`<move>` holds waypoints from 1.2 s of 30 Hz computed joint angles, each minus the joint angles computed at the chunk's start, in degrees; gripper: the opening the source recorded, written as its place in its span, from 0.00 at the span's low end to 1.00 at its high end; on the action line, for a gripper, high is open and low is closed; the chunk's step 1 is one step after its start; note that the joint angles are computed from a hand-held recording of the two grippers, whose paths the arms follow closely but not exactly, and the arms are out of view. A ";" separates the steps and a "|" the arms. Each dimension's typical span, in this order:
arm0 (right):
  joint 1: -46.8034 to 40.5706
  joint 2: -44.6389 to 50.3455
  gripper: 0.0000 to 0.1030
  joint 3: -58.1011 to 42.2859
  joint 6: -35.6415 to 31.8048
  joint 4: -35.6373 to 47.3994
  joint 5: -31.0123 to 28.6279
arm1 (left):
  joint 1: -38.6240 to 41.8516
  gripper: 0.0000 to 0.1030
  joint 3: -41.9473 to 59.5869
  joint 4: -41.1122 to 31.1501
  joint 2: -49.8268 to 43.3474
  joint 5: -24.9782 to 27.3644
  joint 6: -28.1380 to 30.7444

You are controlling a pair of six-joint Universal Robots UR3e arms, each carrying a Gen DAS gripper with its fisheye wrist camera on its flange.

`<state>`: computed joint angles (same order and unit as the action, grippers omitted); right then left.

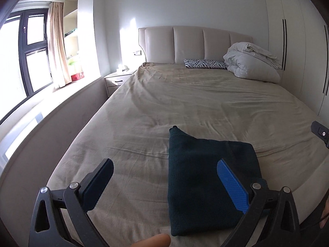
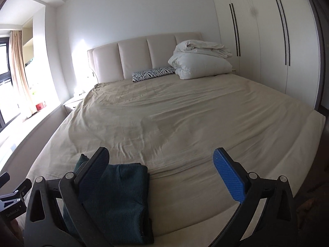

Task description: Fold small clothes

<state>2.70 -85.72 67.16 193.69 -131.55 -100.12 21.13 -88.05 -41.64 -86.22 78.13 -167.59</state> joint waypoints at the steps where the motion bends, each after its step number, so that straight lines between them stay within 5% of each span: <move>1: 0.64 0.77 1.00 -0.92 0.68 1.96 -0.36 | -0.38 1.00 -0.40 -0.14 -0.02 0.50 0.38; 19: 9.25 1.60 1.00 4.37 2.02 9.08 -4.22 | 0.31 1.00 -3.80 -2.54 0.11 0.02 0.64; 36: 8.77 4.93 1.00 1.84 2.26 12.65 -4.79 | -0.06 1.00 -5.10 -2.40 -0.99 0.71 1.18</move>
<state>11.47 -80.80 69.00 195.96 -118.90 -104.92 21.07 -93.15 -44.04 -87.21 78.84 -166.42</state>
